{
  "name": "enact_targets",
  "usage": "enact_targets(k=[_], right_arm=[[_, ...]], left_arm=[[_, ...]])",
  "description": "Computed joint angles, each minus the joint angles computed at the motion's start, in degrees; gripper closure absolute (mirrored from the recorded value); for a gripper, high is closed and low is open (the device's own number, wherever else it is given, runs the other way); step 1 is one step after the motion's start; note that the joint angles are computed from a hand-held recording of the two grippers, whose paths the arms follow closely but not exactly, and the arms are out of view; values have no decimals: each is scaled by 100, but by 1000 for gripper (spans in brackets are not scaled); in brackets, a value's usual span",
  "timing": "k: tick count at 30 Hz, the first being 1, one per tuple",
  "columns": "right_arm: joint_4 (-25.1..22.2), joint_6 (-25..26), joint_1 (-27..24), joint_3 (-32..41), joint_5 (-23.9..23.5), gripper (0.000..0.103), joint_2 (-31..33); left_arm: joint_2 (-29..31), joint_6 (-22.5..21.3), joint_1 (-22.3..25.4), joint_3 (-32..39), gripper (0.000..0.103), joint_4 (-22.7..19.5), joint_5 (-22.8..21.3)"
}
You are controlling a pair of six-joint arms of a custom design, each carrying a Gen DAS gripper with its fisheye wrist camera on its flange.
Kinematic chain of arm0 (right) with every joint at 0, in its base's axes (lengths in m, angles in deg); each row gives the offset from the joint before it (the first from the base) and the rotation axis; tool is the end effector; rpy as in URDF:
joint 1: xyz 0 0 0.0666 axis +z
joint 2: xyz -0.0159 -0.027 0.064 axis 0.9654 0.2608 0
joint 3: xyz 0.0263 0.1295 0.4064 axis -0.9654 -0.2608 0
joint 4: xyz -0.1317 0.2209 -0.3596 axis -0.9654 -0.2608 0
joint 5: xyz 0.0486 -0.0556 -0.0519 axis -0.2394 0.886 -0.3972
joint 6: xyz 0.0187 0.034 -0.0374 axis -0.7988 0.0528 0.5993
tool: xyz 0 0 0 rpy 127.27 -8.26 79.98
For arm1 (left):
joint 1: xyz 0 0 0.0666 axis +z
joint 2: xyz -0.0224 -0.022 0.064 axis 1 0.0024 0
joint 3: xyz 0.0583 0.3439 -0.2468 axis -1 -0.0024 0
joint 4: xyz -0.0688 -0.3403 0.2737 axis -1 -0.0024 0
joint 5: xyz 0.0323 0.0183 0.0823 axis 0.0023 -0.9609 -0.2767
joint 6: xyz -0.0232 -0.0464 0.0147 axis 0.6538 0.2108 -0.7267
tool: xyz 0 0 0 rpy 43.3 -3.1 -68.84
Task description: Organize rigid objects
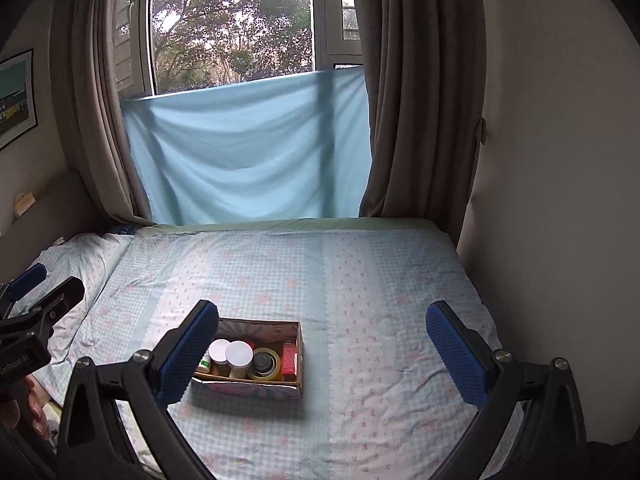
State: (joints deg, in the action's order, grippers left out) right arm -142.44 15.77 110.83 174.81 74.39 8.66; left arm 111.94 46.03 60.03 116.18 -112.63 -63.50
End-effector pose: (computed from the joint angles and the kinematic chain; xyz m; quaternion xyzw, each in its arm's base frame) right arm 0.3090 0.2049 0.7676 -0.0041 0.8989 0.0231 0.4376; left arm 0.2915 -0.1520 0.7791 0.0003 0.8724 -0.0255 0.4881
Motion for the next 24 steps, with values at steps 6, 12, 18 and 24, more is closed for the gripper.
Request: enact_targets(k=[6, 12, 18, 24], right_arm=[[43, 66, -53, -123, 88, 0, -166], [140, 191, -136, -194, 2, 0, -254], [194, 256, -198, -231, -77, 0, -303], [275, 304, -283, -254, -166, 0, -320]], left_arm=[[-46, 66, -277, -48, 0, 43, -316], [-39, 119, -467, -55, 0, 38, -568], [13, 153, -612, 6, 0, -3, -765], [42, 121, -703, 24, 0, -23, -934]])
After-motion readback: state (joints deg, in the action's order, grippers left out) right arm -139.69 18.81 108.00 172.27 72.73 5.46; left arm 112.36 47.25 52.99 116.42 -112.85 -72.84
